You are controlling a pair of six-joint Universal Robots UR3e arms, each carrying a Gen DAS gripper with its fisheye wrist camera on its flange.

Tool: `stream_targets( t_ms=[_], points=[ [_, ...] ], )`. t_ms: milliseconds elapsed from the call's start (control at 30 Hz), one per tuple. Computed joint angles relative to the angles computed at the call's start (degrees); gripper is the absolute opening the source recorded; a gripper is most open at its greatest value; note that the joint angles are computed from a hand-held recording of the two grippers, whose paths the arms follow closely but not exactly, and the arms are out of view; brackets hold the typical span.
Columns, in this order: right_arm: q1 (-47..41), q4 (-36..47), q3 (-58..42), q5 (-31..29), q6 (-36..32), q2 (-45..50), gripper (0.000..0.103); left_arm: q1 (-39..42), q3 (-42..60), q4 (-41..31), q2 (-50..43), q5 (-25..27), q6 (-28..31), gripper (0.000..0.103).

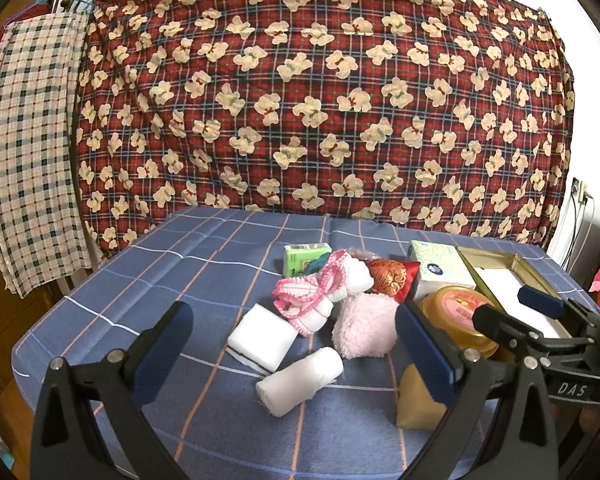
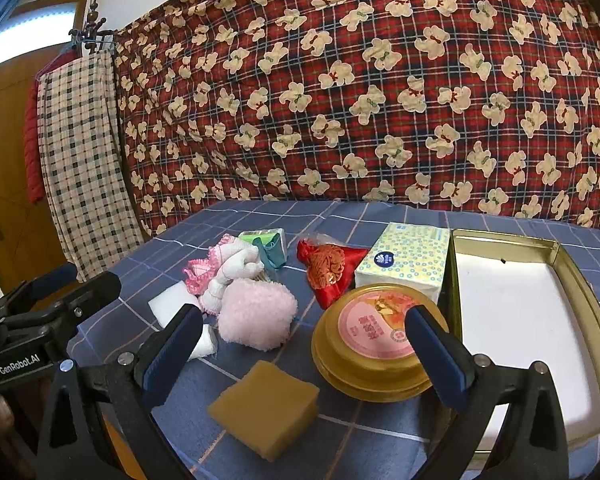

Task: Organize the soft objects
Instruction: 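Grasp the tan sponge with the right tool while the left tool grasps the white rolled towel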

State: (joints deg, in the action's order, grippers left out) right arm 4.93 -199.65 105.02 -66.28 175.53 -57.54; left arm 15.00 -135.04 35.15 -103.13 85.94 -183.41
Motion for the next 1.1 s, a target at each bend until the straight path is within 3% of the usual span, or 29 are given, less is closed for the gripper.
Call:
stream_targets(
  t_ms=[133, 200, 333, 633, 833, 867, 967, 1100],
  points=[
    [-0.37, 0.62, -0.67, 0.96, -0.99, 0.63, 0.102, -0.45, 0.06, 0.50, -0.72, 0.58, -0.02, 0.103],
    [0.56, -2.85, 1.79, 0.40, -0.91, 2.08, 0.102, -0.75, -0.28, 1.44, -2.06, 1.14, 0.09, 0.103],
    [1.66, -3.30, 2.69, 0.16, -3.69, 4.09, 0.102, 3.45, -4.43, 8.05, -6.77, -1.75, 1.37, 0.103],
    [1.73, 10.09, -3.92, 3.57, -8.56, 4.08, 0.102, 8.76, -4.00, 8.37, -10.85, -6.10, 3.04, 0.103],
    [3.70, 15.11, -5.42, 0.59, -12.28, 4.96, 0.102, 9.73, -3.37, 6.78, -11.92, -8.13, 3.90, 0.102],
    [3.63, 16.08, -5.85, 0.91, -12.94, 5.04, 0.100, 9.44, -2.99, 6.45, -12.21, -8.15, 3.82, 0.102],
    [3.79, 18.36, -6.94, 0.63, -13.39, 5.60, 0.080, 8.16, -1.68, 5.26, -13.58, -7.94, 4.25, 0.102],
    [3.72, 20.27, -7.89, 1.18, -14.18, 5.68, 0.078, 7.16, 0.61, 2.53, -14.94, -8.74, 4.36, 0.101]
  ],
)
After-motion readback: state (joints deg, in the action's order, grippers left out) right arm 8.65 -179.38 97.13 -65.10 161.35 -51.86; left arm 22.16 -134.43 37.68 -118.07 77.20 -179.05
